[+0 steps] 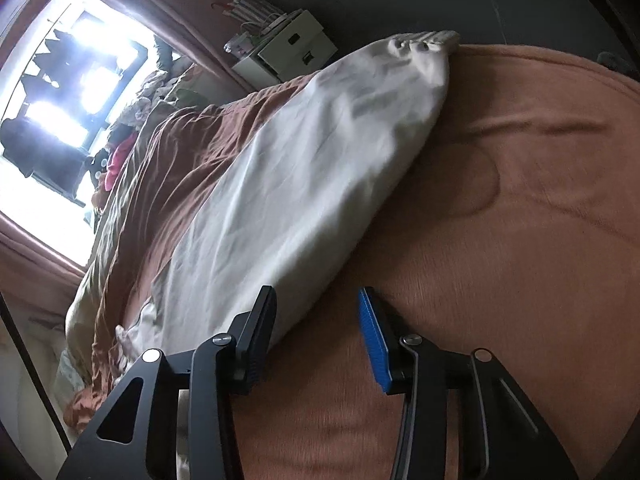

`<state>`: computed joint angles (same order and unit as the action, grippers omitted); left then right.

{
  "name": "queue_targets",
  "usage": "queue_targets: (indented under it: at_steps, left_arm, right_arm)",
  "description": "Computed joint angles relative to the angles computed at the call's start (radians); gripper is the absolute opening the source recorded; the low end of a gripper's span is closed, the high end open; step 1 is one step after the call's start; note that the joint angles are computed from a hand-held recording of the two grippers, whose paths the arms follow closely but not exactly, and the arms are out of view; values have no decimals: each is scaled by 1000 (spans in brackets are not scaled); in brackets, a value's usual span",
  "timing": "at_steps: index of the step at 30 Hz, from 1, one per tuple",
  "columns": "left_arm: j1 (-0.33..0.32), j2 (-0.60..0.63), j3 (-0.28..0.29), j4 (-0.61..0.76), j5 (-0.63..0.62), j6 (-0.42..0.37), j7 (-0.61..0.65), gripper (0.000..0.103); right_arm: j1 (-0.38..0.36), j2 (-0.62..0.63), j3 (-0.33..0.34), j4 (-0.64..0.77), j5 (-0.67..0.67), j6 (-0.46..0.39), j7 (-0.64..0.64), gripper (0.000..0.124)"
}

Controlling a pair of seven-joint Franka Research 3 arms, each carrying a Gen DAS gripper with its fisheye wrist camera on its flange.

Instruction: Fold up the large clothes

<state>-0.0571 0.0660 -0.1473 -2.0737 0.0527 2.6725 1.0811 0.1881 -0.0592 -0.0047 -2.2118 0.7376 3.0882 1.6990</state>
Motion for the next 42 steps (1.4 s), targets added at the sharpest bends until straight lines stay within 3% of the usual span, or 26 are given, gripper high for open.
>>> queue_targets:
  at_steps: [2, 5, 8, 13, 20, 23, 27, 32, 34, 36, 37, 39, 42]
  left_arm:
    - [1, 20, 0, 12, 0, 0, 5, 55]
    - [2, 48, -2, 30, 7, -5, 9, 55]
    - [2, 77, -4, 48, 13, -28, 4, 55]
    - [9, 51, -14, 13, -16, 5, 12, 55]
    - [2, -50, -18, -86, -155, 100, 56, 55]
    - [-12, -86, -11, -112, -107, 102, 6, 55]
    - [-40, -142, 5, -175, -202, 163, 46, 55]
    - [-51, -191, 14, -252, -144, 237, -7, 60]
    - [-61, -192, 29, -267, -155, 244, -3, 60]
    - [-98, -196, 63, -278, -270, 245, 80, 60]
    - [-87, -203, 57, -287, -251, 253, 66, 60]
    - [-66, -218, 44, -301, -195, 261, 19, 60]
    - [-113, -251, 91, -333, -296, 297, 88, 60]
  right_arm:
    - [-19, 23, 7, 17, -94, -3, 75, 35]
    - [-25, 55, 6, 46, -103, -9, 91, 25]
    - [-40, 71, -6, 55, -313, -24, 258, 6]
    - [-62, 10, 7, 42, -579, -31, 446, 1]
    - [-100, -110, 94, 48, -700, -41, 463, 1]
    - [-108, -149, 140, 65, -741, -55, 467, 1]
    - [-76, -184, 165, 80, -736, -70, 422, 1]
    - [-75, -201, 235, 127, -801, -132, 430, 1]
    - [-56, -208, 243, 131, -816, -146, 421, 1]
    - [-34, -199, 246, 147, -821, -153, 411, 1]
    - [-11, -198, 223, 144, -788, -150, 367, 1]
    - [-11, -160, 245, 195, -831, -171, 388, 1]
    - [43, -107, 233, 248, -828, -195, 351, 1]
